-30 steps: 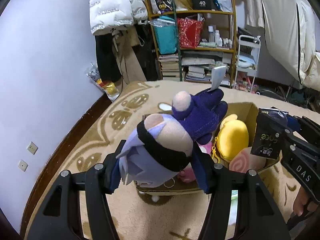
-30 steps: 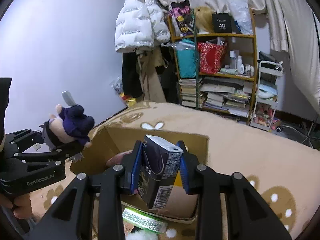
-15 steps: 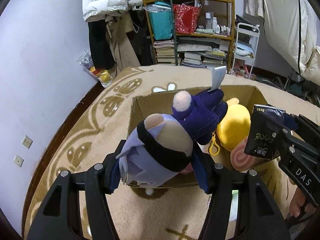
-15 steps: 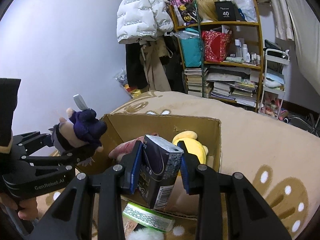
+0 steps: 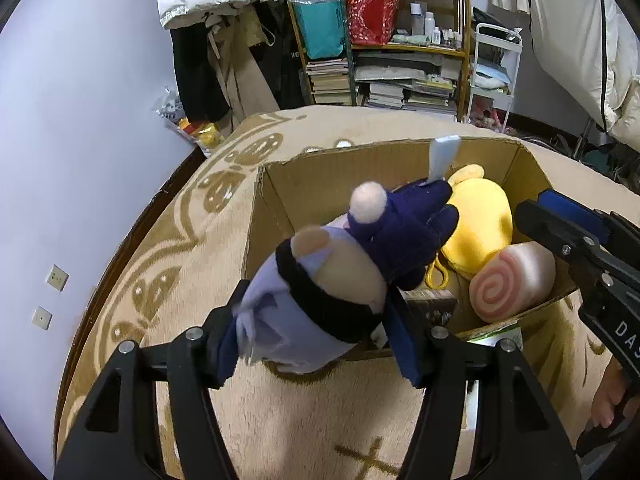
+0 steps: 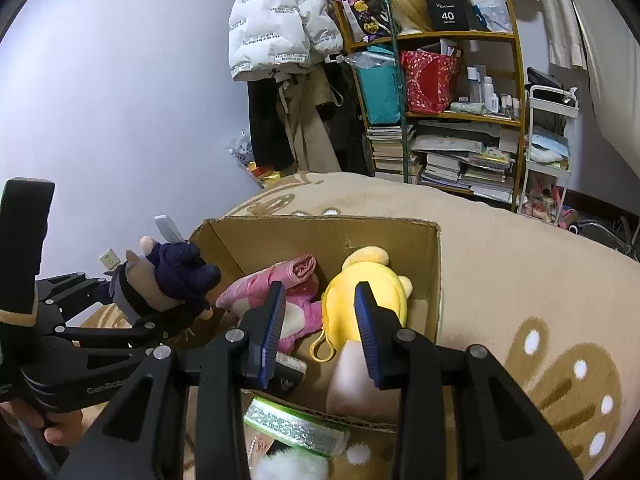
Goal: Organize soft objects
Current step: 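Open both tools to drop the doll and packet into the box, then move left tool to the white fluffy plush while right tool approaches the green box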
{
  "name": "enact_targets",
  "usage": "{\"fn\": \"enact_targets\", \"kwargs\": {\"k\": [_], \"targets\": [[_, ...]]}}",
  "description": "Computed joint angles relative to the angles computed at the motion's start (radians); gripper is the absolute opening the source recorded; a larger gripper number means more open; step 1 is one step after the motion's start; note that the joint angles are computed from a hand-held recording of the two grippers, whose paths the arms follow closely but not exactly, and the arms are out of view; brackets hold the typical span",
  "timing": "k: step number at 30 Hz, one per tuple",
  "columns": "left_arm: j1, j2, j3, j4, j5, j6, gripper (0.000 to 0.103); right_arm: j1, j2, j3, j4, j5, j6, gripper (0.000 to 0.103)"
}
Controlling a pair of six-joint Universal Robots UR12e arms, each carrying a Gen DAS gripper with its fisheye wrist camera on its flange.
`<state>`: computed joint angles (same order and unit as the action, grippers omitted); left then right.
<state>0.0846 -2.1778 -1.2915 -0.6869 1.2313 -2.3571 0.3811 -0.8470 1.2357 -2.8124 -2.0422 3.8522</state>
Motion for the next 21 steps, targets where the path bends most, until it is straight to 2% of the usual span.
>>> {"fn": "enact_targets", "kwargs": {"k": [4,7,9,10,15,17,21], "targets": [[0.001,0.002,-0.002,-0.001,0.011,-0.005,0.068,0.003,-0.004,0.001,0.001,-0.005,0.001,0.04],[0.004,0.009,-0.01,0.007,0.012,-0.006,0.071,0.008,-0.01,0.006,-0.007,-0.02,0.005,0.055],[0.008,0.015,-0.015,0.011,0.006,-0.011,0.08,0.011,-0.015,0.011,-0.012,-0.029,0.007,0.057],[0.013,0.02,-0.02,0.016,-0.005,-0.015,0.08,0.013,-0.019,0.013,-0.011,-0.033,0.007,0.059],[0.024,0.044,-0.048,0.035,-0.021,-0.015,0.092,0.023,-0.037,0.026,-0.017,-0.064,0.018,0.076],[0.028,0.056,-0.064,0.051,-0.026,-0.015,0.096,0.027,-0.047,0.035,-0.02,-0.076,0.028,0.087],[0.037,0.079,-0.085,0.04,-0.042,-0.01,0.1,0.037,-0.067,0.06,-0.035,-0.105,0.046,0.1]]}}
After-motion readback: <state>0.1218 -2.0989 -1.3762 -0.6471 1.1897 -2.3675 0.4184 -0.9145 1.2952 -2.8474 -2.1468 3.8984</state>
